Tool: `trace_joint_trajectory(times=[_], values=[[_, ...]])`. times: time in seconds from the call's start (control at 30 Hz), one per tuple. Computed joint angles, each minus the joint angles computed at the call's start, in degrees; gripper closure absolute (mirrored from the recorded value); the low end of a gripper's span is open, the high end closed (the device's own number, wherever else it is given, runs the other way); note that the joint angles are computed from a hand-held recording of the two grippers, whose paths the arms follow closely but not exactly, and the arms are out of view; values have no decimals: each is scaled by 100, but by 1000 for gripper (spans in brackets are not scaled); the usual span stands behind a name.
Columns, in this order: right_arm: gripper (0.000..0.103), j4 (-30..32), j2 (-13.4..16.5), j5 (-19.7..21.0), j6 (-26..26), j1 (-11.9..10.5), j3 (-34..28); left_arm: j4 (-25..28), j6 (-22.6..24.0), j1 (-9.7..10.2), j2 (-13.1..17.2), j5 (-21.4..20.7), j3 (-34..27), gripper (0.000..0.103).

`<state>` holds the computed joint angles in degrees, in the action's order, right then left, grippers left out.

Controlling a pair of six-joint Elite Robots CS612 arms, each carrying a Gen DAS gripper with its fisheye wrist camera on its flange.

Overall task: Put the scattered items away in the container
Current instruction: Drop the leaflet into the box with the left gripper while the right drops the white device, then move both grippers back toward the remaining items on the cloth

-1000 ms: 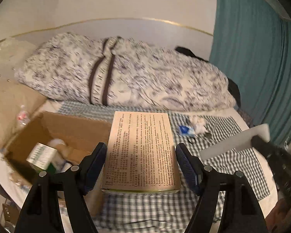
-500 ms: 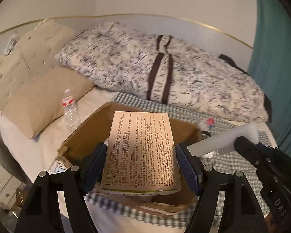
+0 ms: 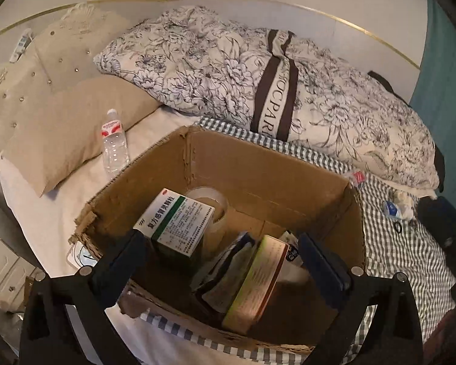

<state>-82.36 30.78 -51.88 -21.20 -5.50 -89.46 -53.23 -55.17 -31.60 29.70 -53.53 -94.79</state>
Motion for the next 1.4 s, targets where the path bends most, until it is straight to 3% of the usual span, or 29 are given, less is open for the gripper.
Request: trace_joint_trajectory(times=[0.2,0.47,0.63,0.77,0.9,1.1,1.27,1.4], values=[[15,-417,108,-414,685,-352,-149,-299,241,-161,-26,10,110,0],[11,-594,307,-752,1160,-922,-445,-1188,1094,-591,-89,38,520,0],[11,-526,455,-674,1243,-1253,-590,-1743,1646,-815,-129,11,967,0],[11,-437,516,-608,1222,-1429,-596,-2016,1841,-872,-191,-173,1400,0],[11,-521,554,-527,1205,-1515,-445,-2409,2015,-832,-258,-383,1908,0],[11,-946,430,-441,1058,-1467,286,-3156,2129,-637,-429,-246,2822,0],[11,-1618,-59,-613,876,-1301,1558,-4030,1912,-312,-894,-751,4055,0],[11,-1778,-437,-811,867,-1213,2370,-4175,1705,-191,-1198,-895,4719,0]])
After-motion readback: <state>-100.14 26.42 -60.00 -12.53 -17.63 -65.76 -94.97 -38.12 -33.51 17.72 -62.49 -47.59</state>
